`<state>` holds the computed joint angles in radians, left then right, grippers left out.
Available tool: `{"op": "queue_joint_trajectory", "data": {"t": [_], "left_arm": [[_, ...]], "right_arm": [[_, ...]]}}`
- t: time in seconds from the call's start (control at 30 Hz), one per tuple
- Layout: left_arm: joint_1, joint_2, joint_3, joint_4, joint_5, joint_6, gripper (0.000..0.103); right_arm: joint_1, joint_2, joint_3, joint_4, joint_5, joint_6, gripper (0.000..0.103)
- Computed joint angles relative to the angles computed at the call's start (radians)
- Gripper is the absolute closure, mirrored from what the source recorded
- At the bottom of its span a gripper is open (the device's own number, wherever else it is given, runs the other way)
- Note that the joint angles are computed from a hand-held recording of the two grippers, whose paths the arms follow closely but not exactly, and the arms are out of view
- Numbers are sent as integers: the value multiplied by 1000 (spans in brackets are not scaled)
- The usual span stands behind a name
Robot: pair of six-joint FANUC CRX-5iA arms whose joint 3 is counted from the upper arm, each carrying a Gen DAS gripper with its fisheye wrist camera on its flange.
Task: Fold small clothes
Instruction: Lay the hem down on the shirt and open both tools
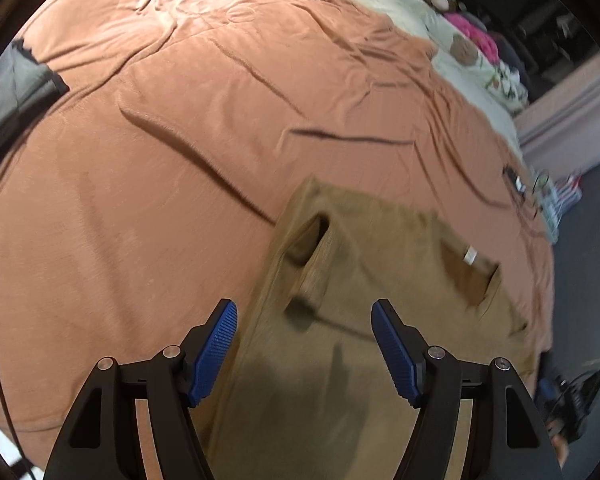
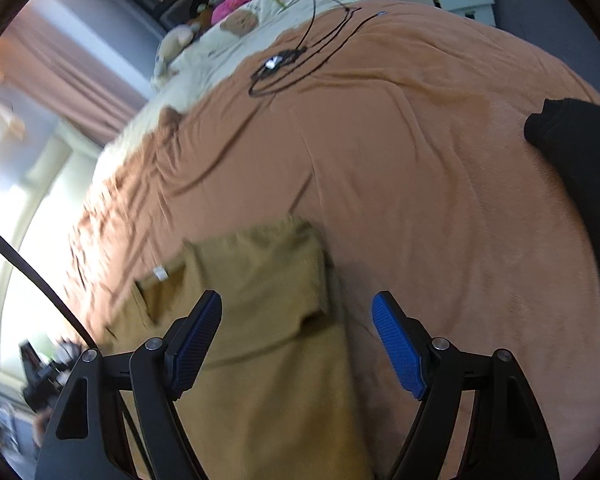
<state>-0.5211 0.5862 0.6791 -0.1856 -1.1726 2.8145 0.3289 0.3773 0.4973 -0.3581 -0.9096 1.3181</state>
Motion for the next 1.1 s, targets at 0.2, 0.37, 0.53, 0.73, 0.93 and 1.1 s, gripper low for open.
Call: {"op": "queue_joint_trajectory", "data": {"t": [0.2, 0.37, 0.53, 0.73, 0.93, 1.1], "left_arm": [[-31, 15, 38, -32, -91, -70, 32], [-42, 19, 34, -38, -147, -118, 32], [-33, 33, 27, -35, -191, -176, 32], [-20, 85, 82, -31, -235, -256, 32], [-7, 159, 189, -54, -277, -356, 32], [7, 230, 309, -70, -315, -420, 32]], "right_arm": [[44, 13, 28, 122, -95, -4, 26], [78, 23, 36, 214, -152, -12, 26], [106, 60, 65, 281, -196, -15, 26], [132, 122, 121, 330, -229, -3, 26], [157, 198, 195, 390, -246, 5, 26], [163, 261, 272, 417, -256, 11, 26]]}}
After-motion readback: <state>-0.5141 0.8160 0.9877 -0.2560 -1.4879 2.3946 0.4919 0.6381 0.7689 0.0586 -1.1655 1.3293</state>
